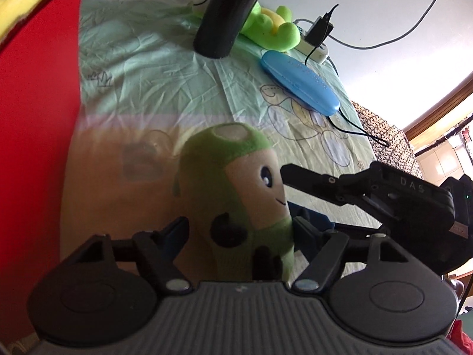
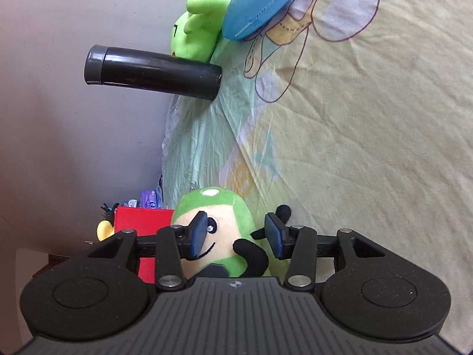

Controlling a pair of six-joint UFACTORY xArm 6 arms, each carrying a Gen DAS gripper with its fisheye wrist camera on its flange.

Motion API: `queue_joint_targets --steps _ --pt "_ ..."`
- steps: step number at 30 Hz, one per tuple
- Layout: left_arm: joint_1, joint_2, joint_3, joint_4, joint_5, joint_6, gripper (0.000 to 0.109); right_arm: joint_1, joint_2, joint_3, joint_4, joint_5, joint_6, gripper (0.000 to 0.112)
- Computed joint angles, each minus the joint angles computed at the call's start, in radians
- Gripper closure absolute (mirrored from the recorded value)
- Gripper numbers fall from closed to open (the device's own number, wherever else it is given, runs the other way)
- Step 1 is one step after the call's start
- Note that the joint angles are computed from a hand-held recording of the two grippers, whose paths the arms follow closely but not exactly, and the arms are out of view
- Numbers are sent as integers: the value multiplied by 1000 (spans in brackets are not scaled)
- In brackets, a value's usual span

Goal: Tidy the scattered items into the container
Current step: 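Close the right gripper on the green bean plush's body, then lift the green bean plush with the right gripper over the red box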

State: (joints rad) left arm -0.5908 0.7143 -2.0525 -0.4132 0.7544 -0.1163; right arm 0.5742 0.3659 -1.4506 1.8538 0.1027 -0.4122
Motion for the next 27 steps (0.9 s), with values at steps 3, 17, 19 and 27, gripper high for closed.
queue_joint_targets --steps 3,17,19,27 --pt "-9 10 -14 48 2 -10 34 -7 6 -9 66 44 -45 63" --pt "-39 -161 201 -28 -124 177 34 3 -159 139 299 135 -231 61" --pt "-47 -213 261 -48 -186 228 34 12 -188 142 427 124 -367 61" --pt "-40 -413 476 -173 -394 416 34 64 -192 -5 646 48 -726 60"
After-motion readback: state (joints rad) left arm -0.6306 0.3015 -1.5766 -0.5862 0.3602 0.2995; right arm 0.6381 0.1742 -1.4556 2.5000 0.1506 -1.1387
